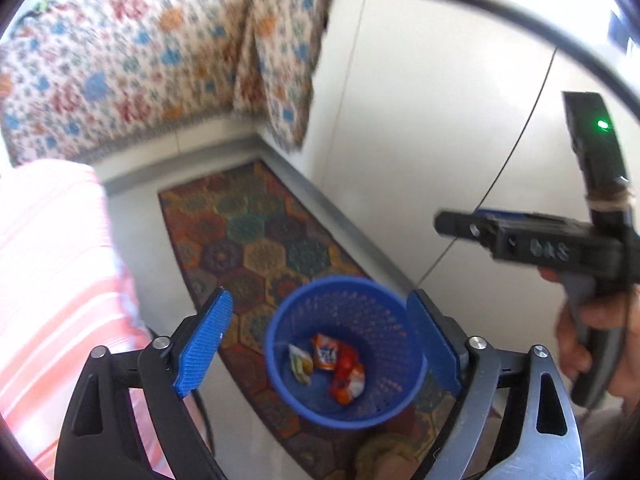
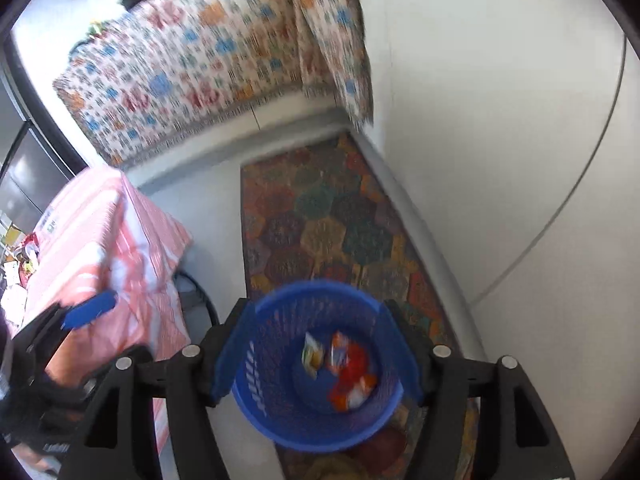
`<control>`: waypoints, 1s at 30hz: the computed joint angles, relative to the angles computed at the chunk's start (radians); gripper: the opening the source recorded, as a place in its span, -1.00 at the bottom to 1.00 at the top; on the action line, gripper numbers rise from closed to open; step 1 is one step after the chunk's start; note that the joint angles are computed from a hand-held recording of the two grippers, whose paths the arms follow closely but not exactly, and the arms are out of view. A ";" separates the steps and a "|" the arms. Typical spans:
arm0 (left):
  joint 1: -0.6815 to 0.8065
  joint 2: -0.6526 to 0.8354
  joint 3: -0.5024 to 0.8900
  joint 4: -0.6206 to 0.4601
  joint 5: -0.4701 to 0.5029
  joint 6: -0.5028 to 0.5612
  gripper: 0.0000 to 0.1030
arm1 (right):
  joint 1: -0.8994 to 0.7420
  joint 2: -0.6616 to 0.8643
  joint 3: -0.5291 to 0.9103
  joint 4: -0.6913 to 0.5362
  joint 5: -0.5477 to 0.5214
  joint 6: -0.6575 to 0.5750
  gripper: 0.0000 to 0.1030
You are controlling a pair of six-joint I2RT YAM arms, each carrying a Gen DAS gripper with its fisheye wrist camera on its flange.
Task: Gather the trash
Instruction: 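Open both grippers to drop the red bag and chip bag into the wastebasket, then move the left gripper to the white snack wrapper while the right gripper approaches the floral packet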
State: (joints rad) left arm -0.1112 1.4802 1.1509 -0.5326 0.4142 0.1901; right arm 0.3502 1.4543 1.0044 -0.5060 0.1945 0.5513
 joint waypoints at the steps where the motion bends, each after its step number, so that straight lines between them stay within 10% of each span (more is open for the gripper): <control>1: 0.026 -0.032 -0.007 -0.027 0.017 0.011 0.78 | 0.029 -0.019 0.003 0.014 0.041 0.004 0.50; 13: 0.592 -0.140 0.079 -0.488 0.194 0.387 0.79 | 0.372 0.155 0.296 0.107 0.300 -0.081 0.62; 30: 1.151 0.268 0.366 -0.397 0.125 0.527 0.98 | 0.679 0.868 1.159 -0.123 0.252 -0.130 0.64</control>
State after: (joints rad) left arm 1.0403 1.7484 1.5171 -0.9298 0.5389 0.7173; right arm 1.0293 2.3226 2.1635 -0.6288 0.4468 0.4212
